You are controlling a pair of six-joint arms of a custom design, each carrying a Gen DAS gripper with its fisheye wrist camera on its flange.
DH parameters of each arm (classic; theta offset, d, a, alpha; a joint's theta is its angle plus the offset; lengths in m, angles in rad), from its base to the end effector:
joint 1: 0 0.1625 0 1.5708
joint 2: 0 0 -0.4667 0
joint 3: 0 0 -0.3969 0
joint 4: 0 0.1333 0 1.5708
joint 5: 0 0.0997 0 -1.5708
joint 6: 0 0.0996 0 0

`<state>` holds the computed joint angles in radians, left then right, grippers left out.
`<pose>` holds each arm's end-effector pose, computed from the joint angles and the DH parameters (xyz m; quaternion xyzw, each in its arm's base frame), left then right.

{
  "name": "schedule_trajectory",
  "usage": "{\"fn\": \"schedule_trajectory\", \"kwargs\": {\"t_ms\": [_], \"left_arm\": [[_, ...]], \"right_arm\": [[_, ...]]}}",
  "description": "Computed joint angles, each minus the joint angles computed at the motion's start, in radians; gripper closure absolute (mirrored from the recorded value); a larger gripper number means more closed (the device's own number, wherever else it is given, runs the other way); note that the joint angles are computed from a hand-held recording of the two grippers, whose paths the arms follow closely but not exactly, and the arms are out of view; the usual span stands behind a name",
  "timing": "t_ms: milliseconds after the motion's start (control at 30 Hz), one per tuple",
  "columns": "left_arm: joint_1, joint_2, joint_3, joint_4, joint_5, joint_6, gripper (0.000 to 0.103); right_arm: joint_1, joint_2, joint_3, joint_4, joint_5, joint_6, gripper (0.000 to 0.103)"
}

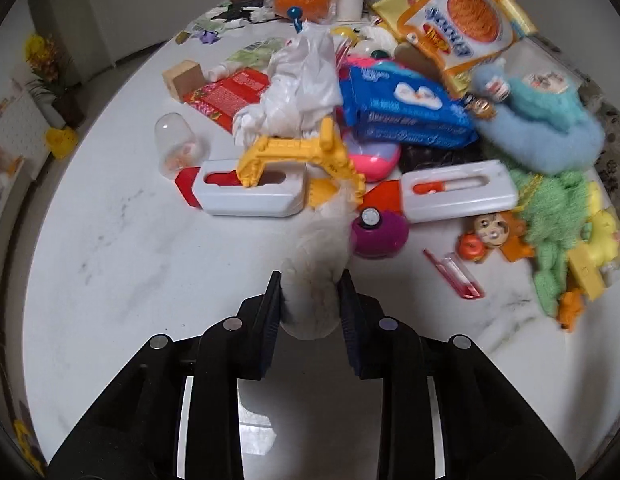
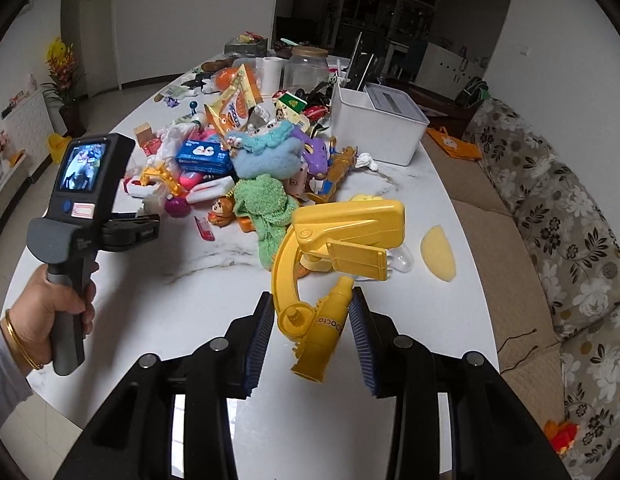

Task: Collect trash
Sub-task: 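Carry both items to the cardboard box and open both tools to drop them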

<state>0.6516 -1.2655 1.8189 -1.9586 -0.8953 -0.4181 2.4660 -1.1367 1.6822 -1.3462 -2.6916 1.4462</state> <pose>-0.3294 -0.4972 0.3059 0.2597 0.9041 -0.1435 0.3075 0.4775 -0.3268 0.2795 -0.0214 -0.8097 0.3298 0.4849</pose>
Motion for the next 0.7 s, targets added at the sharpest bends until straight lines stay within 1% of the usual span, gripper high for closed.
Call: {"fn": "schedule_trajectory", "kwargs": {"t_ms": [33,100,133,200,233,300,367,433,500,533,600,667,700], "left_arm": [[0.004,-0.009,-0.007,0.003,-0.025,0.011,0.078],[-0.009,-0.039,-0.009,0.039,-0.017,0.01,0.078],[-0.014,-0.058,-0.008,0.043,-0.035,0.013,0.078],[-0.039,-0.127,0.004,0.07,-0.052,0.015,0.078],[-0.049,-0.154,0.005,0.079,-0.073,0.022,0.078],[-0.082,-0.237,0.021,0.121,-0.105,0.02,0.078],[-0.123,-0.323,0.032,0.182,-0.135,0.007,0.078],[-0.173,-0.409,0.035,0.267,-0.152,-0.025,0.078],[-0.219,-0.478,0.037,0.342,-0.158,-0.06,0.078],[-0.248,-0.52,0.033,0.397,-0.176,-0.088,0.078],[-0.298,-0.581,0.029,0.497,-0.204,-0.154,0.078],[-0.345,-0.641,0.034,0.606,-0.26,-0.223,0.078],[-0.366,-0.658,0.039,0.644,-0.274,-0.248,0.078]], "right_arm": [[0.002,0.006,-0.007,0.007,-0.005,-0.001,0.064],[0.007,0.015,-0.016,-0.005,-0.01,-0.018,0.064],[0.013,0.018,-0.017,-0.013,-0.01,-0.027,0.064],[0.026,0.028,-0.026,-0.028,-0.013,-0.047,0.064],[0.033,0.033,-0.031,-0.043,-0.012,-0.063,0.064],[0.051,0.038,-0.032,-0.098,-0.008,-0.103,0.064],[0.073,0.042,-0.03,-0.152,-0.002,-0.141,0.064],[0.097,0.048,-0.03,-0.191,0.01,-0.165,0.064],[0.122,0.055,-0.024,-0.244,0.032,-0.199,0.065],[0.133,0.057,-0.02,-0.27,0.048,-0.212,0.064],[0.157,0.057,0.003,-0.353,0.097,-0.252,0.064],[0.178,0.057,0.026,-0.409,0.161,-0.268,0.064],[0.183,0.054,0.043,-0.445,0.198,-0.274,0.064]]}}
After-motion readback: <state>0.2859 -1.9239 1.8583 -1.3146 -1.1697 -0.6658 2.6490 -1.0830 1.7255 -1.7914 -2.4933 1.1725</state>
